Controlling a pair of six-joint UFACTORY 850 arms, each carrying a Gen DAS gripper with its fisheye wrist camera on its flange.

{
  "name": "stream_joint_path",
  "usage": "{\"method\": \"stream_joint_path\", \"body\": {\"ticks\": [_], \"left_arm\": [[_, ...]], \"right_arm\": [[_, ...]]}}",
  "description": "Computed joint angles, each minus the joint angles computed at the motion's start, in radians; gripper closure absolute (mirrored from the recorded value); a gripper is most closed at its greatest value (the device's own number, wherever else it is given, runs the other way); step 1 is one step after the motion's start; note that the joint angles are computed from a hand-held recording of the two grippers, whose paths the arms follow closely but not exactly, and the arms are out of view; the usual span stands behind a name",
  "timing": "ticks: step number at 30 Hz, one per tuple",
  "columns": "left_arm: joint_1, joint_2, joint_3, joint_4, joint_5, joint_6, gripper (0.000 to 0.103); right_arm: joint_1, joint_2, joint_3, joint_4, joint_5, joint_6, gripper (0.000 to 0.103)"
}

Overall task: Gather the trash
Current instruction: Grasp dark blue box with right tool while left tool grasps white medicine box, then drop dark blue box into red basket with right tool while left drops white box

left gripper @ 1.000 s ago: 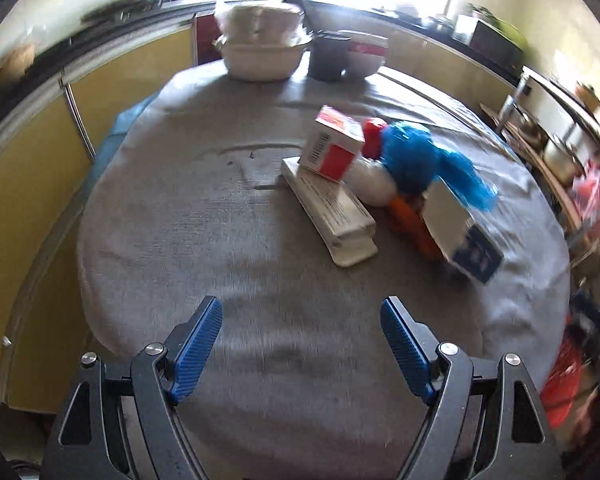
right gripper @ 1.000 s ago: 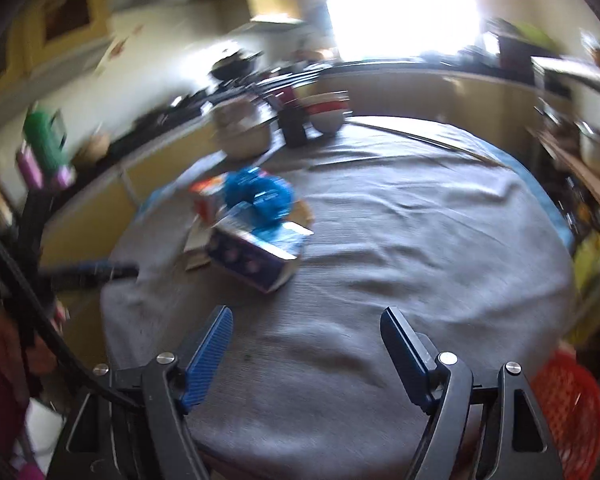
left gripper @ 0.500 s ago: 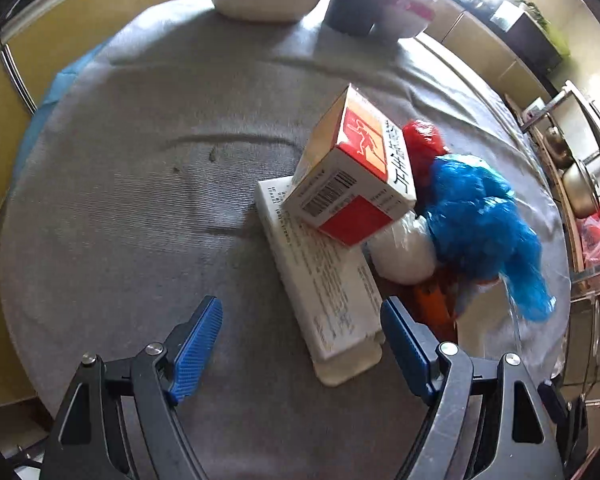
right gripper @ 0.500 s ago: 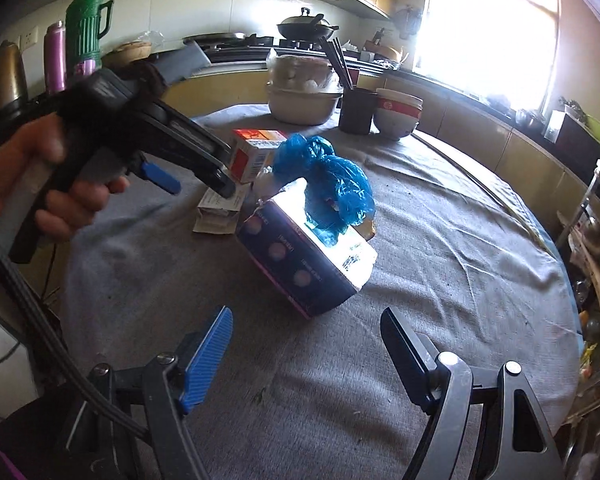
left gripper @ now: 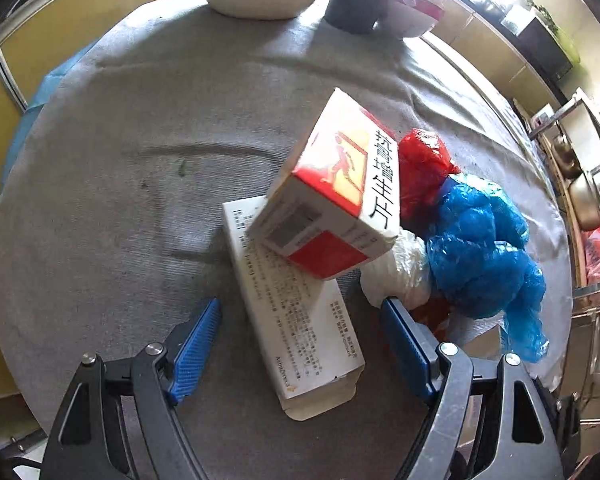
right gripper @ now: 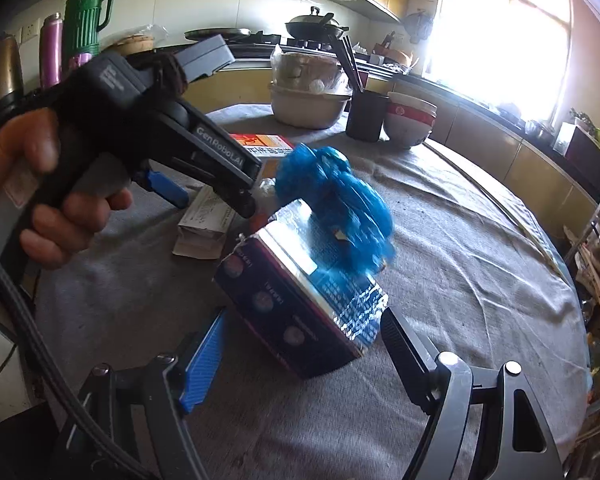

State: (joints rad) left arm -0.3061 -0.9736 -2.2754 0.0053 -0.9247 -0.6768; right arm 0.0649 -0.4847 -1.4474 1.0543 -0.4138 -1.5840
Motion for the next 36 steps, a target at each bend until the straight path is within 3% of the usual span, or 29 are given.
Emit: {"method": "stream_joint_path", "body": {"ticks": [3,7,9,14,15,17,18,23,27,36], "left_arm": [[-0.007,-0.021,-0.033,0.029,-0.015,-0.004,0.025],[-0.017,-0.014,-0.021,0.101,-0.022,-0.026,0.042],[-0.025,-0.031,-0.049,0.139,-0.045,-0.031,0.050],[-0.026,0.012,0.029,0.146,0.006,-0.007,0.051],[-0.024,0.033,0.062,0.140,0.022,-0.001,0.051],[-0.022,0.075,0.130,0.131,0.051,0.008,0.052],[-0.023,0.093,0.157,0.128,0.059,0.009,0.052],[-0.018,0.189,0.310,0.060,0.137,0.019,0.053],[-0.031,0.280,0.448,0.020,0.204,0.029,0.053],[-0.089,0.436,0.640,0.014,0.321,0.022,0.053]], "right_arm": [[0.012,-0.019,-0.017,-0.033,0.034,0.014,0.024],[0.028,-0.051,-0.056,-0.208,0.048,0.165,0.024],[0.037,-0.049,-0.047,-0.190,0.083,0.125,0.023],[0.059,-0.068,-0.058,-0.291,0.148,0.213,0.023],[0.056,-0.077,-0.072,-0.309,0.136,0.250,0.023],[0.043,-0.077,-0.076,-0.220,0.113,0.204,0.034],[0.038,-0.077,-0.080,-0.197,0.106,0.196,0.045],[-0.009,-0.089,-0.116,-0.130,-0.013,0.263,0.047],[-0.057,-0.103,-0.148,-0.067,-0.162,0.356,0.047],[-0.151,-0.067,-0.101,0.060,-0.376,0.437,0.047]]}}
